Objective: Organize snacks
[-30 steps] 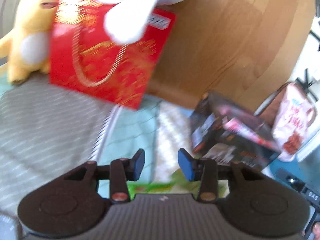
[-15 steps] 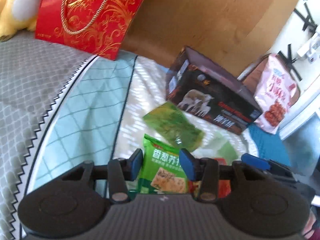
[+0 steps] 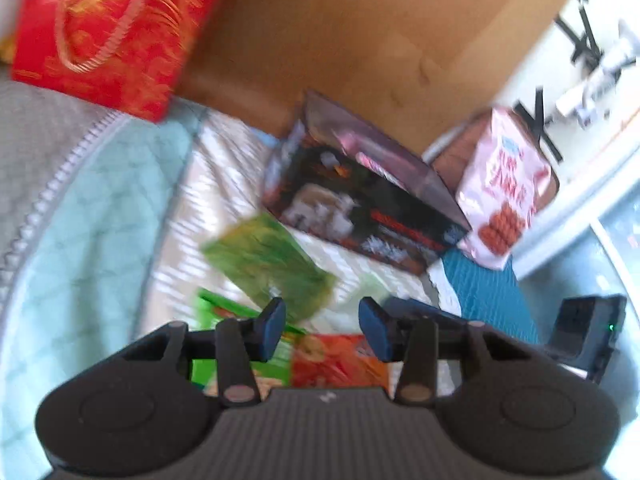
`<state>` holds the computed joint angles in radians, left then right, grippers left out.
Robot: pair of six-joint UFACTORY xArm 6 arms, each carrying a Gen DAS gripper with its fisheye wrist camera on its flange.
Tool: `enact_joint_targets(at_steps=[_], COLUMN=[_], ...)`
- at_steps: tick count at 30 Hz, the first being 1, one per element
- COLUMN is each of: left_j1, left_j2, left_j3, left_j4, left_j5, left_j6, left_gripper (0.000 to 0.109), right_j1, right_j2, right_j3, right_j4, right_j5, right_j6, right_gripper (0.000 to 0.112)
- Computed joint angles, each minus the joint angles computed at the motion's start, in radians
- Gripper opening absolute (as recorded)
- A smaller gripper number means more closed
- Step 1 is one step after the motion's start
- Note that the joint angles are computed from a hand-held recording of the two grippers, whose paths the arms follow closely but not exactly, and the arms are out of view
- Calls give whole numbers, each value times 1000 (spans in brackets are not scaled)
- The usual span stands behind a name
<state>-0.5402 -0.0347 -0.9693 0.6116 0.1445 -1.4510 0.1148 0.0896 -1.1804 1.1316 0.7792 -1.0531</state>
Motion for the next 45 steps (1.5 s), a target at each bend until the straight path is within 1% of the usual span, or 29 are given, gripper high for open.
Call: enact_joint_targets(at_steps=[1, 5, 6, 7, 8, 9, 10, 12, 14, 17, 19, 20, 22, 23, 24, 25, 26, 27, 29, 30, 31, 34, 35, 36, 38, 40, 41, 43, 45], left_j1=[-8, -7, -6, -7, -6, -6, -7, -12, -25, -46, -53, -55, -62, -62, -61, -59, -61, -64, -68, -69, -70, -64, -60, -53, -46, -51, -55, -61, -65], left_j2=[16, 9, 3, -10, -21, -27, -35, -38, -30, 6, 42, 63, 102, 115, 119, 114, 106, 97, 82, 75, 68, 60, 60, 61, 75, 96, 110, 143, 177], left_j3=[-12, 10, 20, 38, 52, 59, 65, 69, 56, 4, -54, -89, -157, -167, -154, -132, -117, -106, -86, -79, -69, -47, -47, -50, -68, -90, -106, -149, -187], left_j4=[-24, -35, -53, -77, -81, -78, -78, -119, -172, -230, -218, -208, -206, -246, -303, -317, -304, -282, -253, -245, -254, -340, -344, -337, -359, -458, -496, -541, -625], left_j5=[8, -18, -31, -43, -51, -53, -55, -59, -52, -36, 7, 47, 160, 177, 153, 116, 101, 97, 87, 86, 78, 36, 32, 29, 27, 28, 33, 55, 73], left_j6=[25, 30, 44, 68, 71, 61, 52, 81, 137, 223, 251, 260, 273, 301, 333, 335, 315, 289, 251, 238, 240, 287, 284, 272, 284, 378, 421, 483, 574], left_gripper=[42, 42, 42, 42, 42, 42, 43, 44, 44, 44, 44, 45, 45, 45, 45, 47, 49, 49, 52, 52, 52, 52, 52, 52, 52, 52, 52, 52, 52], right_j1=[-10, -37, -55, -75, -89, -94, -79, -79, -87, -120, -91, -57, 12, 51, 77, 116, 131, 139, 155, 166, 167, 108, 106, 100, 73, 51, 39, 30, 50], right_j2=[-6, -131, -156, -184, -216, -254, -288, -319, -314, -301, -325, -342, -346, -336, -322, -319, -312, -299, -277, -262, -246, -200, -201, -202, -209, -209, -207, -206, -199], right_j3=[0, 106, 130, 160, 193, 235, 273, 309, 309, 292, 317, 339, 357, 361, 363, 373, 371, 357, 334, 324, 311, 263, 264, 264, 265, 261, 254, 245, 241], right_j4=[-14, -52, -41, -16, 10, 52, 102, 169, 169, 110, 79, 64, 18, 3, 7, 53, 83, 99, 153, 190, 209, 149, 147, 142, 138, 167, 162, 166, 153], right_j5=[46, 107, 137, 158, 153, 109, 29, -84, -112, 22, 30, 1, -67, -116, -162, -233, -262, -267, -309, -351, -377, -324, -339, -341, -293, -252, -223, -180, -208], right_j6=[-9, -90, -96, -110, -134, -171, -200, -212, -183, -189, -286, -330, -368, -379, -408, -475, -527, -536, -550, -571, -560, -379, -358, -343, -339, -377, -381, -408, -451], right_gripper=[34, 26, 21, 6, 3, 2, 2, 2, 7, 16, 48, 53, 53, 53, 54, 53, 53, 48, 28, 11, 5, 6, 6, 7, 11, 17, 24, 57, 71])
